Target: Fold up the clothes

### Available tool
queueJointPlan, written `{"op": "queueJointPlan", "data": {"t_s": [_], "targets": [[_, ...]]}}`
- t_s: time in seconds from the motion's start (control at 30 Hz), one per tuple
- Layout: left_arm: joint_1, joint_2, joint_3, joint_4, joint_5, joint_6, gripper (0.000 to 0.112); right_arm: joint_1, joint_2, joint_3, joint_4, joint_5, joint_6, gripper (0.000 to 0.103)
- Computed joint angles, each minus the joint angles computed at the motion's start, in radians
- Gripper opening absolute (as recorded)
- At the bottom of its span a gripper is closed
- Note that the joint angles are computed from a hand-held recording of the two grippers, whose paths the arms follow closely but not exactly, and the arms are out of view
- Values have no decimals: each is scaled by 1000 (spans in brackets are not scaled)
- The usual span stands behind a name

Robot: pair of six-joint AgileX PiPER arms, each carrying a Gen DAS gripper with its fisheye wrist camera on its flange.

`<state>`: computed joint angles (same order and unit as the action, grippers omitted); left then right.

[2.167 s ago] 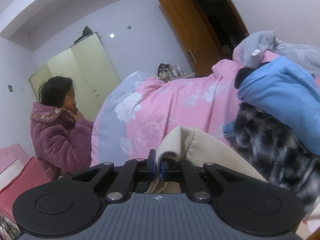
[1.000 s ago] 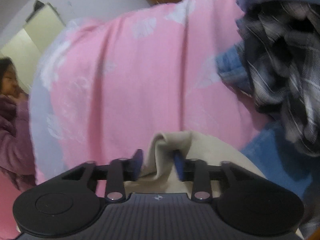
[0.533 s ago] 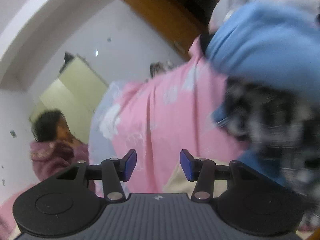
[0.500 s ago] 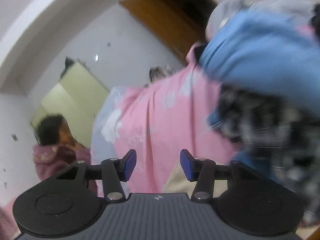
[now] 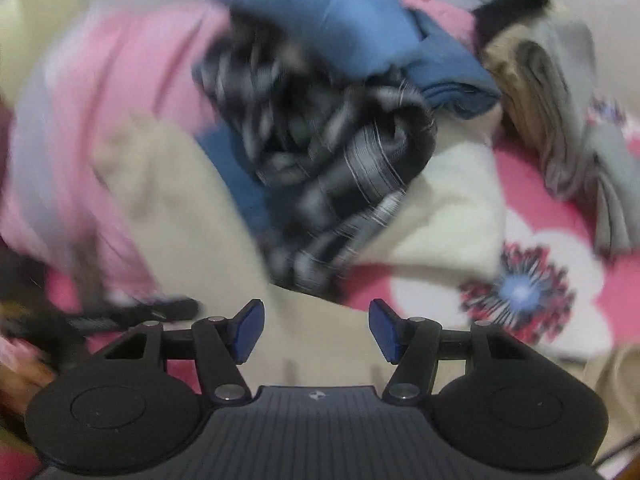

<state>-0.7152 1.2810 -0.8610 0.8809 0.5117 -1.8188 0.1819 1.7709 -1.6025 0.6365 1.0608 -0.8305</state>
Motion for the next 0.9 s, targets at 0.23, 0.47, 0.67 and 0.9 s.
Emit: {"op": "queueJointPlan", "data": {"t_s": [0.23, 0.47, 0.67, 0.9], "targets": [[31, 37, 3, -103, 10, 56, 43, 142, 142, -61, -197, -124, -158, 60], [20, 46, 4, -59, 26, 21, 38, 175, 195, -79, -262, -123, -145, 27], [9, 56, -1, -23, 46, -3, 35, 213, -44, 242, -298, -442, -159, 1], [-21, 58, -3, -3, 116, 10, 34, 246, -160, 461, -315, -819, -88, 1]]}}
